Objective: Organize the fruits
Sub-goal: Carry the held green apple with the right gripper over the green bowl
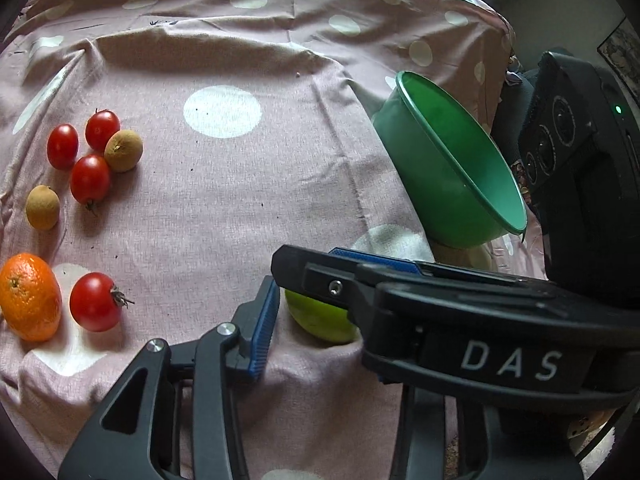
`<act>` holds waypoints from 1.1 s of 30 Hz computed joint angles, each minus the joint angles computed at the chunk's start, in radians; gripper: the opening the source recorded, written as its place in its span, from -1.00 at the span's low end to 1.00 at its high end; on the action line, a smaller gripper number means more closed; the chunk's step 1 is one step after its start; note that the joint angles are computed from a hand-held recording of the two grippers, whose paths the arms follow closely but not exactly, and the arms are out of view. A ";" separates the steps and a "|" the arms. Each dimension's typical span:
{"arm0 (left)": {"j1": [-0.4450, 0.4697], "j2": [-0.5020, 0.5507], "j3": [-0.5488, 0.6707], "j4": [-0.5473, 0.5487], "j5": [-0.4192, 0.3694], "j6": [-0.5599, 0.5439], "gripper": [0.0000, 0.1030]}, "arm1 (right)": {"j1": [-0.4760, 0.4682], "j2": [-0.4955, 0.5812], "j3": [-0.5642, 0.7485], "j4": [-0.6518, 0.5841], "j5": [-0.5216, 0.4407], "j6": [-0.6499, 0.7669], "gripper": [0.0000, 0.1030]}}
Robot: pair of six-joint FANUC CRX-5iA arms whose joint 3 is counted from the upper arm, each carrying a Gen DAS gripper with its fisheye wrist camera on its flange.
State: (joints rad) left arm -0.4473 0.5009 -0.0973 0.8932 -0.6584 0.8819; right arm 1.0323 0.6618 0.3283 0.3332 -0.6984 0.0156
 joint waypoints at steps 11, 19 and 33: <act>-0.002 0.005 -0.003 0.016 0.008 -0.016 -0.28 | 0.003 0.016 0.026 -0.011 -0.039 0.045 -0.24; -0.025 -0.052 -0.058 0.089 0.087 -0.099 -0.29 | 0.012 -0.023 -0.053 0.105 0.026 -0.053 -0.24; -0.139 -0.101 -0.059 0.316 0.223 -0.401 -0.29 | 0.009 -0.207 -0.365 0.704 0.069 -0.584 -0.24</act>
State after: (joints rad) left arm -0.5866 0.3998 -0.1560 1.2094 -0.4350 0.4806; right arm 1.0417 0.4544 -0.0367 1.0376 -0.6297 -0.5679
